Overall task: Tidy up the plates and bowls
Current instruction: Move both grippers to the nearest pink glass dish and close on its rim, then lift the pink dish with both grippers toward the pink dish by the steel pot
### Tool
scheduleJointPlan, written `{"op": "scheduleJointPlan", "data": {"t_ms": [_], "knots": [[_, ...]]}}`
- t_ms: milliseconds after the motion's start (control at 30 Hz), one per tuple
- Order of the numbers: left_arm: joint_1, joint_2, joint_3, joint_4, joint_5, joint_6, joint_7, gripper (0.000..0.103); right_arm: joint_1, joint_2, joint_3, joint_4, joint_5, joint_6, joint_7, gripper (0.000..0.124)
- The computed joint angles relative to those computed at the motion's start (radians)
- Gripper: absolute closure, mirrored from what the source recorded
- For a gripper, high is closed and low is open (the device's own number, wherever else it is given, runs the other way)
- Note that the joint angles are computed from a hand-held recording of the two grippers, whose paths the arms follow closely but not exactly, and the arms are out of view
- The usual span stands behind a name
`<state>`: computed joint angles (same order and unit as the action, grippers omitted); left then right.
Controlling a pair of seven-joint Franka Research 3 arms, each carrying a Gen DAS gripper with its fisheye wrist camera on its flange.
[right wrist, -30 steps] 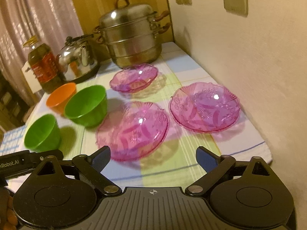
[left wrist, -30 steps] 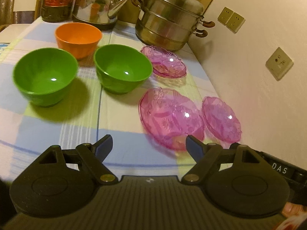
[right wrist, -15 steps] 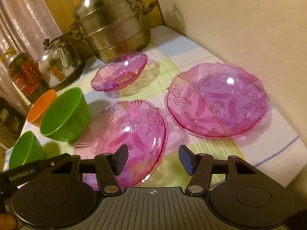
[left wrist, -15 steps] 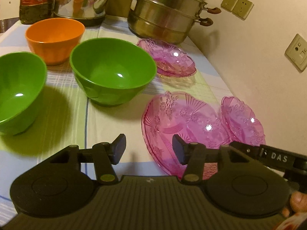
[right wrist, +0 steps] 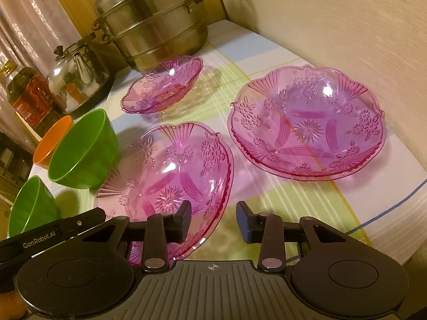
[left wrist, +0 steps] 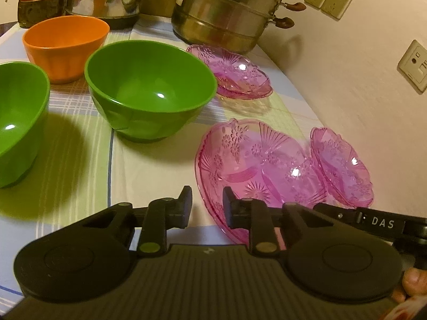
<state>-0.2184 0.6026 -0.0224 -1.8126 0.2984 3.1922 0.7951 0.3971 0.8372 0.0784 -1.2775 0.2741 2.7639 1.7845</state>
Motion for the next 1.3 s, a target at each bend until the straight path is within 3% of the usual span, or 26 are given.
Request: {"op": "scheduleJointPlan", "data": {"t_ms": [100,267,433,1033,1167,1300], "knots": [[0.045,0.005,-0.051,0.000,-0.009,0.003,0.011,0.085,0.007,0.005,-0.009,0.008,-0.005,-0.009,0.013,0.089],[0.051,0.008,-0.062,0.006,-0.012,-0.007,0.022,0.087,0.016,0.007,-0.022,0.011,-0.023,-0.016,0.022,0.096],[0.033,0.008,-0.046,0.014,-0.007,-0.034,0.025,0.091,0.015,0.008,-0.021,0.011,-0.033,-0.016,0.019,0.110],[-0.010,-0.034,-0.007,0.045,0.032,-0.054,0.016,0.091,0.039,-0.048,-0.055,-0.035,-0.072,0.047,0.043,0.110],[-0.004,-0.018,-0.008,0.116,0.043,-0.084,0.028,0.091,0.038,-0.022,-0.060,0.024,-0.081,0.037,0.056,0.110],[0.028,0.044,-0.034,0.247,0.042,-0.119,0.061,0.091,0.042,0.061,-0.072,0.184,-0.103,-0.004,0.066,0.110]]}}
